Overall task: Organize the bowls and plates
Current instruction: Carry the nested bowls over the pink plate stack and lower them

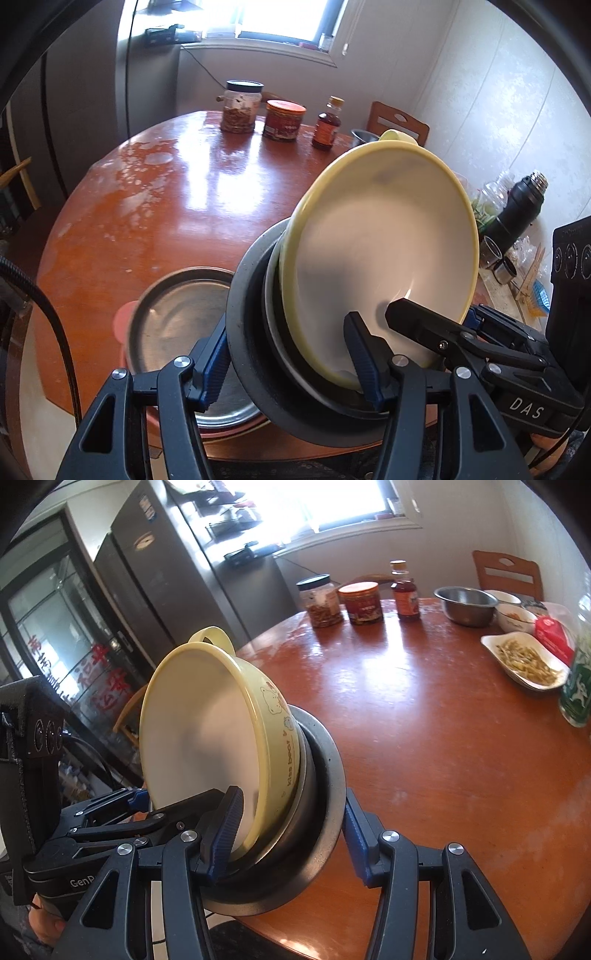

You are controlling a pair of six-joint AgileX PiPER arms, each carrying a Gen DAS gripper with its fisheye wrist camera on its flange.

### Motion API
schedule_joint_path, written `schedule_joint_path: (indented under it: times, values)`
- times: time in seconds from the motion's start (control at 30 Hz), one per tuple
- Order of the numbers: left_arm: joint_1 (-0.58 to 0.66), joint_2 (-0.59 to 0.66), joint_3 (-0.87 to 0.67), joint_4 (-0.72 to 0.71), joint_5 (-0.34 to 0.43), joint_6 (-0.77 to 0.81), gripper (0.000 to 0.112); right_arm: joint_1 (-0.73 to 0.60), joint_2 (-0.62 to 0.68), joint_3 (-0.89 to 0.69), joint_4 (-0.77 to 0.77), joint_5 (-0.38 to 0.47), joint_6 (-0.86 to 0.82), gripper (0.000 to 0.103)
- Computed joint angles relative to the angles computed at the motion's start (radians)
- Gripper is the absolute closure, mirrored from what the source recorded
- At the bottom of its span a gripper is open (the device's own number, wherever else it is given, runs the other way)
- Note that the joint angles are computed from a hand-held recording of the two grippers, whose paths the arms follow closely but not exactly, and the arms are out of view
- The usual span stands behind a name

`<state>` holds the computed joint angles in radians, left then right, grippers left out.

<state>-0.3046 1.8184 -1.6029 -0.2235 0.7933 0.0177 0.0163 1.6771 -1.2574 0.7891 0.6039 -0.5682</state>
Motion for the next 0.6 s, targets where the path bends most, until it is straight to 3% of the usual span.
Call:
schedule_joint_path:
  times: [0.6]
  values:
    - [0.197,-0.053,0.072,-0.06,-0.001,0.098,0.054,0.198,0.191,-0.264,-0.133,0.029,0.149,0.048]
